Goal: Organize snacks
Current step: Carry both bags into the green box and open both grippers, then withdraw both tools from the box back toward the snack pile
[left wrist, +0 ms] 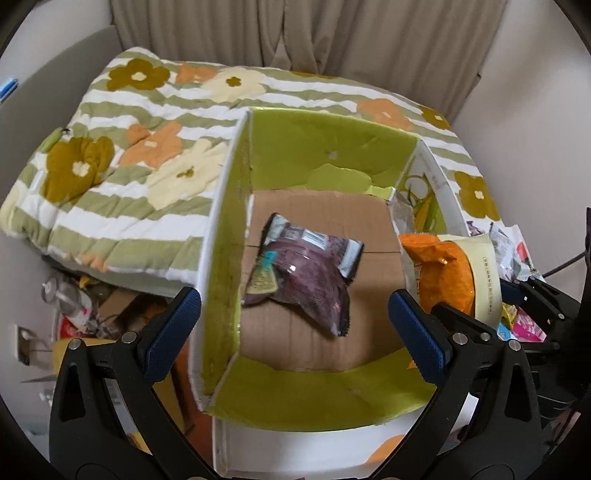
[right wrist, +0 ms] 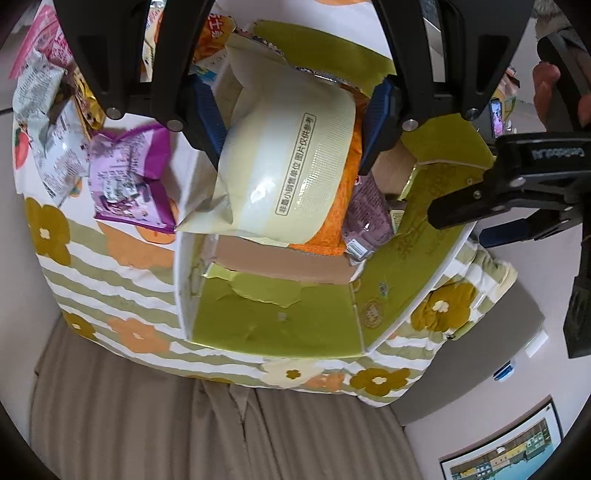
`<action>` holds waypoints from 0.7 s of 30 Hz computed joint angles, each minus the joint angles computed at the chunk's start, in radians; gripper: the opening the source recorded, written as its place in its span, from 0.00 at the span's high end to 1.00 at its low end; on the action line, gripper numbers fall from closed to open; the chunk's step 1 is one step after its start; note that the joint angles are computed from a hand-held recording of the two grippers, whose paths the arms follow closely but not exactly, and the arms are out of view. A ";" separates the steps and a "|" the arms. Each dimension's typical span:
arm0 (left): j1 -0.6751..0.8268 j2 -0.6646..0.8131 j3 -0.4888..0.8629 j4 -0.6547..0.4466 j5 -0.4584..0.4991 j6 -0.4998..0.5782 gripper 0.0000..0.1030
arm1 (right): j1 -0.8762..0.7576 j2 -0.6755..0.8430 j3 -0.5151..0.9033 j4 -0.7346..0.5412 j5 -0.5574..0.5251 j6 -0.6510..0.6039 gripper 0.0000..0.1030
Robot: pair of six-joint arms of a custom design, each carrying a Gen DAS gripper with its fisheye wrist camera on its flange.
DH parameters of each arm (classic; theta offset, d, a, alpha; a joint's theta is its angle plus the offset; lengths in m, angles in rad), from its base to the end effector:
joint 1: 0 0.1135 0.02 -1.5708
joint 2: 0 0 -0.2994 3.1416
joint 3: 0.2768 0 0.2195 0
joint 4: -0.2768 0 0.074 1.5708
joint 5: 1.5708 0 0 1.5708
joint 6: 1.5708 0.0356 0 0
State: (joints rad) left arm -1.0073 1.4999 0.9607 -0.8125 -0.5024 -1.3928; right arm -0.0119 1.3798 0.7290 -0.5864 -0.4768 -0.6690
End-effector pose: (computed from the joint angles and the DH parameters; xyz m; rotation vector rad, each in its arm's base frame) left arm 0.1393 -0.1884 0.2525 -0.5693 2.5343 -0.0248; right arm 0.2023 0.0139 0.2275 -0.9528 2.4607 0.4557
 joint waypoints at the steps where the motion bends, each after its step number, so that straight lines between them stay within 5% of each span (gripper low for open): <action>1: 0.001 -0.002 -0.001 -0.008 -0.003 -0.007 0.02 | 0.013 0.007 -0.004 0.010 0.004 0.005 0.40; 5: 0.002 -0.013 -0.004 -0.026 -0.010 -0.023 0.02 | 0.054 0.033 -0.026 0.051 0.016 0.019 0.38; 8: 0.000 -0.019 -0.008 -0.041 -0.009 -0.036 0.02 | 0.067 0.021 -0.060 0.106 0.027 0.030 0.04; 9: -0.002 -0.022 -0.011 -0.044 -0.009 -0.040 0.02 | 0.071 0.011 -0.069 0.115 0.031 0.027 0.01; 21: -0.036 -0.048 -0.006 -0.102 -0.022 -0.055 0.02 | 0.055 -0.093 -0.101 0.095 0.045 0.031 0.01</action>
